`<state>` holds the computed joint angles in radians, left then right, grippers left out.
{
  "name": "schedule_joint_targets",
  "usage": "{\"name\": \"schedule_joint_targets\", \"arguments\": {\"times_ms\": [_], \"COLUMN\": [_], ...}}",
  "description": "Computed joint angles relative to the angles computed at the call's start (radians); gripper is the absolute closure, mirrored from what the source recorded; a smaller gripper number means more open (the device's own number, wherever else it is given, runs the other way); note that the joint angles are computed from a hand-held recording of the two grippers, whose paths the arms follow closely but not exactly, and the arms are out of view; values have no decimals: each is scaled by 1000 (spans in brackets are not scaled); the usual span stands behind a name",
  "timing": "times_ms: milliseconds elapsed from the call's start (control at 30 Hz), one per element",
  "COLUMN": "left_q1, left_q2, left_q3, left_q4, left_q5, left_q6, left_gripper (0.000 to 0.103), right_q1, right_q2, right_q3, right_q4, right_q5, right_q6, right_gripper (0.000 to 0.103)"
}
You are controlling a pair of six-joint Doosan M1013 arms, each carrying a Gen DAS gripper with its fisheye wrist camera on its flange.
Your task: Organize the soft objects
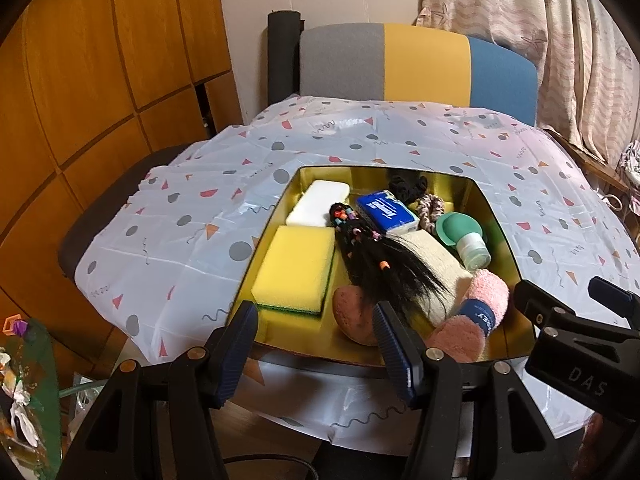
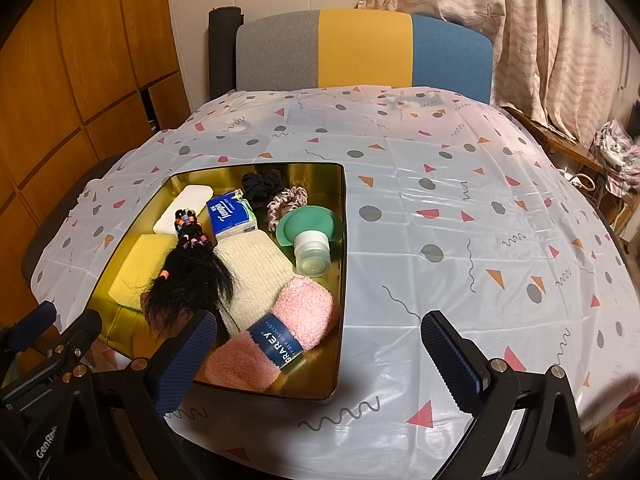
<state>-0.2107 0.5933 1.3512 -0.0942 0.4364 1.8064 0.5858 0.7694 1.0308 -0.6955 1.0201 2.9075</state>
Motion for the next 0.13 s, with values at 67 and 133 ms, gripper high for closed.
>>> {"name": "schedule_joint_targets", "arguments": {"times_ms": [67, 133], "left_q1": [-1, 0], "left_q2": [-1, 0], "left_q3": [4, 2], "left_q4": [24, 18], "left_q5": [-14, -12], "left_q6": [-25, -21], "left_gripper": [43, 43], "right_q1": [0, 0], "right_q2": [1, 0], "right_q3": [-1, 1], "right_q4": [2, 4], "right_q5": [1, -1], "right_q6": [-2, 1], "right_gripper": [0, 0]}}
